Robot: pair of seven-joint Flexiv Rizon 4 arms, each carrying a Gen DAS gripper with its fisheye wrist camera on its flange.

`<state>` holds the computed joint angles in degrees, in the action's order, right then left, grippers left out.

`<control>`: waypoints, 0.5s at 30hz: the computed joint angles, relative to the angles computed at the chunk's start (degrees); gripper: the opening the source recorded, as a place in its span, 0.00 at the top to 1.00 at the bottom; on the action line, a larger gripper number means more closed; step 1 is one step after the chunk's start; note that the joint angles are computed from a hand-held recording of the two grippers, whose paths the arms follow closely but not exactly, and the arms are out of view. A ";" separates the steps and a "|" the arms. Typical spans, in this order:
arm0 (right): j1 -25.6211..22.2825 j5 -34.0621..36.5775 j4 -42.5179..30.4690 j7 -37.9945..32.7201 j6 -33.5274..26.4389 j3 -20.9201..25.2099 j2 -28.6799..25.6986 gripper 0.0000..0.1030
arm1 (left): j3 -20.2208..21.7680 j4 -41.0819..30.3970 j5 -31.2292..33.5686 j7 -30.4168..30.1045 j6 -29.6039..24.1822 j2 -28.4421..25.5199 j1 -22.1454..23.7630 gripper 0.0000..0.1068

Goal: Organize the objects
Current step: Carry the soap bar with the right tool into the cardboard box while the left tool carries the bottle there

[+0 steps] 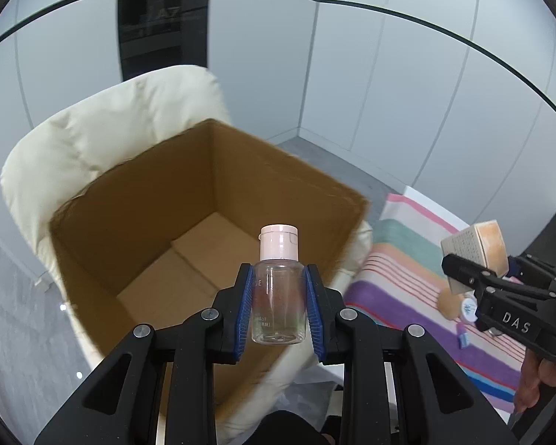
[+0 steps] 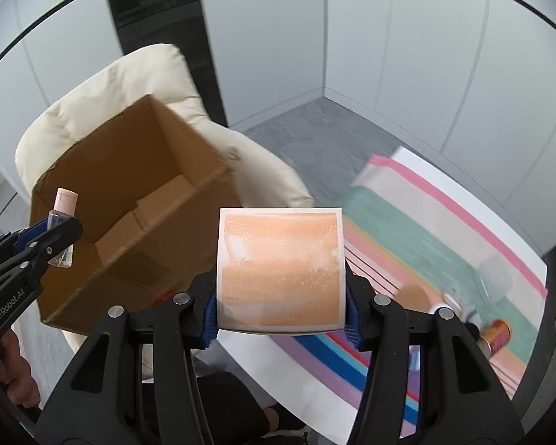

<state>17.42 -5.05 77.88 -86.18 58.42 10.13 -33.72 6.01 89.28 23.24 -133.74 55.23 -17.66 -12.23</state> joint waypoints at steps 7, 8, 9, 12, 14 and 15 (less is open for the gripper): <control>3.11 -0.20 -2.88 -0.56 -0.47 1.48 -1.62 0.48 | 1.09 6.00 0.58 -0.71 0.07 3.87 2.28 0.74; 3.49 -0.17 -3.20 -0.73 -0.52 1.65 -1.80 0.48 | 0.96 6.65 0.62 -0.62 0.26 4.21 2.71 0.74; 3.95 -0.15 -3.65 -0.90 -0.67 1.86 -2.06 0.47 | 0.95 8.01 0.36 -0.37 1.24 4.85 3.40 0.73; 5.57 -0.26 -5.01 -1.43 -1.25 2.38 -2.93 0.47 | 0.75 10.96 -0.06 0.53 4.74 6.27 4.99 0.72; 6.63 -0.34 -5.55 -1.62 -1.53 2.57 -3.21 0.47 | 0.90 11.46 0.91 0.71 4.81 6.85 5.46 0.51; 7.02 -0.36 -5.65 -1.69 -1.48 2.56 -3.31 0.47 | 1.19 11.77 2.07 0.04 4.14 7.50 5.37 0.42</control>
